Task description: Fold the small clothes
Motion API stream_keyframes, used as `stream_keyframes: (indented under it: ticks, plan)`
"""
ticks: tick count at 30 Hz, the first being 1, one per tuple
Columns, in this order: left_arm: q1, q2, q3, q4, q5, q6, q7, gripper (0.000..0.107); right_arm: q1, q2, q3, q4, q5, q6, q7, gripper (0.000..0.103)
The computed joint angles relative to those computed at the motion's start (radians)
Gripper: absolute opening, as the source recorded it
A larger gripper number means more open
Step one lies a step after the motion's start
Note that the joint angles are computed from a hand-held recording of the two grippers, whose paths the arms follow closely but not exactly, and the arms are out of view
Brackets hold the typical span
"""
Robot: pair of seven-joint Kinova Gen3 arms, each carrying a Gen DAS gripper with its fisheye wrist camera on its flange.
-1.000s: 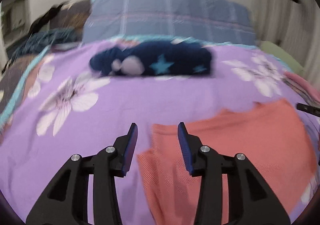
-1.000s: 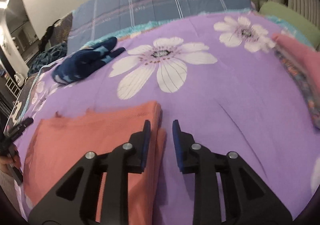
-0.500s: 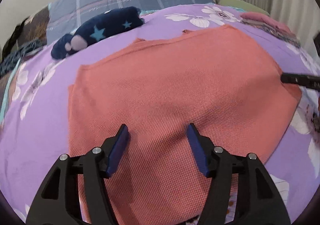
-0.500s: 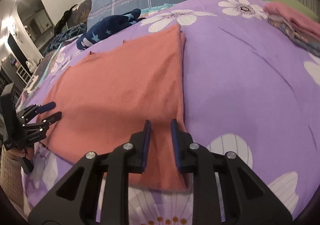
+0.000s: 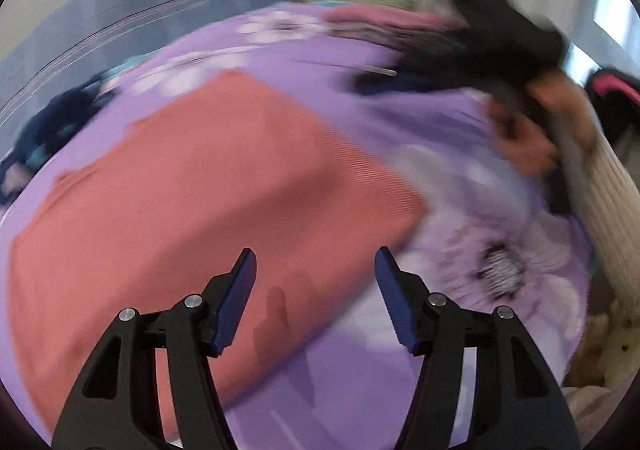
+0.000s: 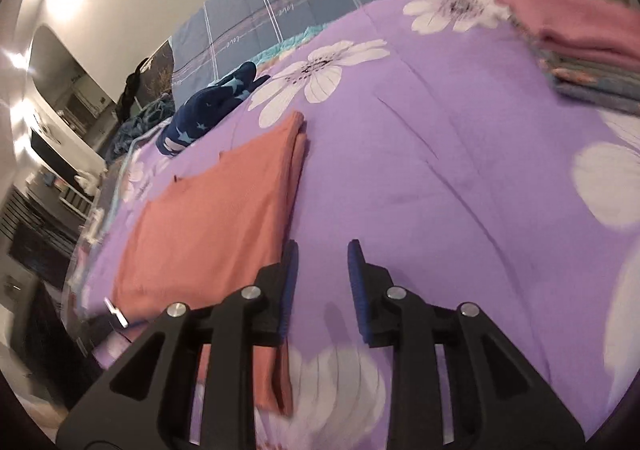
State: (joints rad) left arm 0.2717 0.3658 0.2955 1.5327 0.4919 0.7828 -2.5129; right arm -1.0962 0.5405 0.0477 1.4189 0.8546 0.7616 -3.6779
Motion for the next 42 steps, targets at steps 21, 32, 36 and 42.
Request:
stream_keyframes:
  ticks: [21,32,36,42]
  plan:
    - [0.053,0.051,0.063,-0.026,-0.052,-0.001,-0.016,0.004,0.217,0.129,-0.011,-0.236,-0.222,-0.097,0.447,0.006]
    - [-0.009,0.039,0.049,0.009,0.049,0.068,-0.117,0.019,0.072,0.169,0.147,-0.335,-0.320,0.131,0.503,0.026]
    - [-0.100,-0.017,0.038,0.088,0.164,0.061,-0.231,0.040,0.002,0.120,0.083,-0.279,-0.198,0.139,0.482,0.025]
    - [-0.201,-0.076,-0.070,0.148,0.252,0.027,-0.189,0.040,-0.109,0.083,0.040,-0.130,-0.093,0.002,0.318,0.025]
